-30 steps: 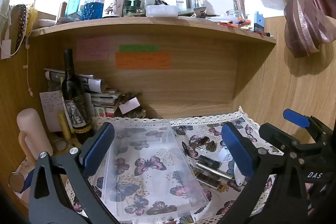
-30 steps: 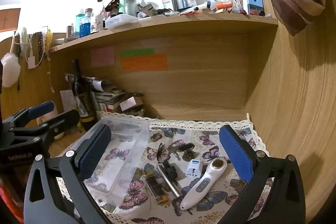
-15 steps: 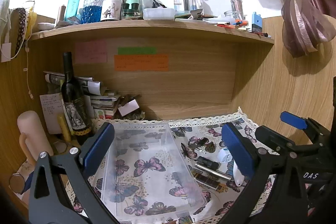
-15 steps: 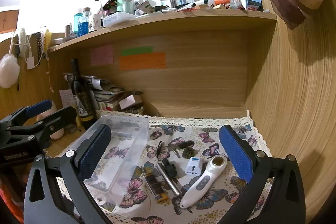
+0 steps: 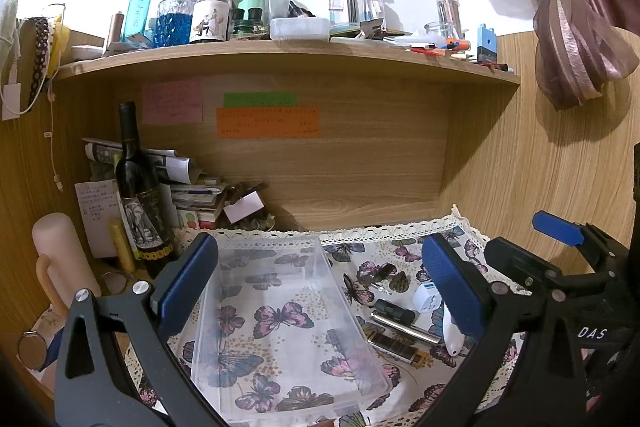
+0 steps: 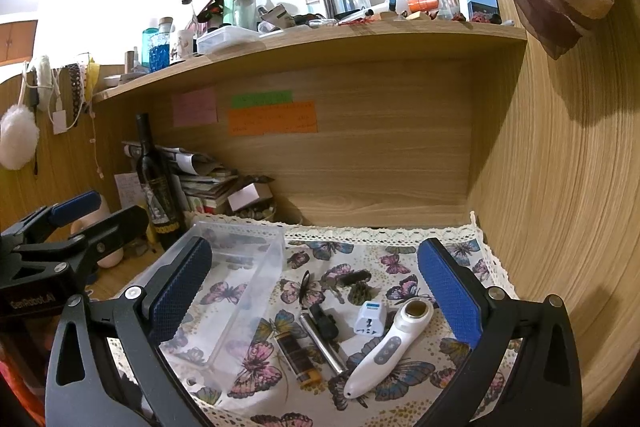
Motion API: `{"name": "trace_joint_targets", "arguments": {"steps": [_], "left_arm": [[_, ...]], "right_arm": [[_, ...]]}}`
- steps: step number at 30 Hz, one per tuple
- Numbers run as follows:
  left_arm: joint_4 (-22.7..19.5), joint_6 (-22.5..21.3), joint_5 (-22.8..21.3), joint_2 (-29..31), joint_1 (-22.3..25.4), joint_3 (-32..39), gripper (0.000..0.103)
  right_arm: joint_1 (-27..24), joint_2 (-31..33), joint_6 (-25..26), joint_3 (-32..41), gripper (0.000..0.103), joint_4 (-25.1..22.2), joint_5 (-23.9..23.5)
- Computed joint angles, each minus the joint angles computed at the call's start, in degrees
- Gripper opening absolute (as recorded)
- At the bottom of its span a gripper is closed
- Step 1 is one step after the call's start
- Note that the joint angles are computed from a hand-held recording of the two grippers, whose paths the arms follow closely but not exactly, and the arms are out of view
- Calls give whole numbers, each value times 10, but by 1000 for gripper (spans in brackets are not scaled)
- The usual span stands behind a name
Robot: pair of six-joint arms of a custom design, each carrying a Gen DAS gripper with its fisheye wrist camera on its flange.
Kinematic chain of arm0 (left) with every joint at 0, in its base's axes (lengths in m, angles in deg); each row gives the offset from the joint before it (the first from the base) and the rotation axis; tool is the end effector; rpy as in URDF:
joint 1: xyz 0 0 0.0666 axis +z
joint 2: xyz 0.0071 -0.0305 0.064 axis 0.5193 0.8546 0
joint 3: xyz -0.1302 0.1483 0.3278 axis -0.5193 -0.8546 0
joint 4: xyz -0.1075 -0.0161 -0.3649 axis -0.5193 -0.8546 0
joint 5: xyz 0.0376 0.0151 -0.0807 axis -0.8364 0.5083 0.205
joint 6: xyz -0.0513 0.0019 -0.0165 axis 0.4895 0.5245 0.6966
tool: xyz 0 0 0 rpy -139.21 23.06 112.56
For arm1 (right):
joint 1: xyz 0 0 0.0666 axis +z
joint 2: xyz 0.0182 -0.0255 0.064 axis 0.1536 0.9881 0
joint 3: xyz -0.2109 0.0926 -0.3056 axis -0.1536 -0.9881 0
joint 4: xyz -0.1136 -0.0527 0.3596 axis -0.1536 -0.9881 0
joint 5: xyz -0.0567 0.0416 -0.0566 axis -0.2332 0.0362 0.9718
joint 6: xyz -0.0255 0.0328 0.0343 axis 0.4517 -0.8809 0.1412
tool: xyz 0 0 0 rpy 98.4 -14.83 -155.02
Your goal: Organize rigid objects
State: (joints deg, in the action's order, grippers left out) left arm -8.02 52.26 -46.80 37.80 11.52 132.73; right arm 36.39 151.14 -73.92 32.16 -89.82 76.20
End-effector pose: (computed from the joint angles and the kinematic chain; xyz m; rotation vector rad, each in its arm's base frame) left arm 0.5185 -0.1853 0.4248 0.2483 1.8208 -0.2391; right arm 0.4831 0.2359 0.3945 0.0005 1.8148 0.0957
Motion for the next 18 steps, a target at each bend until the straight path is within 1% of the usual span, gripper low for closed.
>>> {"name": "trace_joint_targets", "arguments": {"steps": [18], "left_arm": [[1, 0, -4, 0, -2, -1, 103]], "right_arm": [[-1, 0, 1, 2, 103, -5, 2]]}}
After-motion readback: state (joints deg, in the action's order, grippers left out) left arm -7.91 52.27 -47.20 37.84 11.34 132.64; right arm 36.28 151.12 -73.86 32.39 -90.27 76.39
